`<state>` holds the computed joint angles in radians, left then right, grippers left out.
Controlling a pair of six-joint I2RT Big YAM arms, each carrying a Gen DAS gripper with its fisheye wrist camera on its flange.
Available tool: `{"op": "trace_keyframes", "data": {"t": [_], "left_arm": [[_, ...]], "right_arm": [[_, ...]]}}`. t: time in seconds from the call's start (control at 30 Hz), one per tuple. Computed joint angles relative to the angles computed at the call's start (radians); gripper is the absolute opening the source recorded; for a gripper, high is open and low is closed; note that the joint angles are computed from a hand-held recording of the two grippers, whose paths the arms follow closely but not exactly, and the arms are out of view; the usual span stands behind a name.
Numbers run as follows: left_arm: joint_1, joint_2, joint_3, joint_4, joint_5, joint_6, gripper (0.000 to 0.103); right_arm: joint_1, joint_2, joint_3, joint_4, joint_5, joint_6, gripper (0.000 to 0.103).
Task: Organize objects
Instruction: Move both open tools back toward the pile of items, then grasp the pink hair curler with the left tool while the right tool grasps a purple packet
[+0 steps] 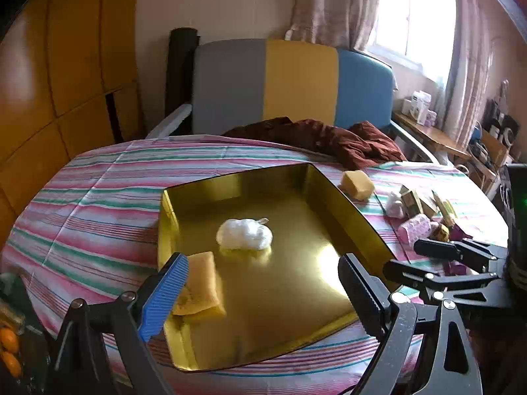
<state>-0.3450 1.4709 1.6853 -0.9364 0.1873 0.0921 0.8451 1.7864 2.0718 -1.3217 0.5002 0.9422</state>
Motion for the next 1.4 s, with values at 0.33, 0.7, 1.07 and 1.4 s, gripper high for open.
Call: {"op": "trace_keyframes", "data": {"t": [0.33, 0.7, 1.07, 1.4], "left_arm": [[-0.053, 0.031, 0.039, -0.034, 0.028, 0.036, 0.093], [-0.140, 0.088, 0.116, -0.080, 0.079, 0.090, 0.092], [-0.242, 0.268, 0.367, -0.291, 0.169, 0.077, 0.086], [-0.319, 0.548, 0.770, -0.571, 0.220, -0.045, 0.080]], "right_arm": [[-0.010, -0.110, -0.137, -0.032, 0.055, 0.114, 0.070], [-0.037, -0.325, -0.372, -0.191, 0.127, 0.412, 0.070], [-0.096, -0.514, -0.580, -0.258, 0.172, 0.729, 0.070], [-0.097, -0.586, -0.664, -0.143, 0.188, 0.780, 0.072]]}}
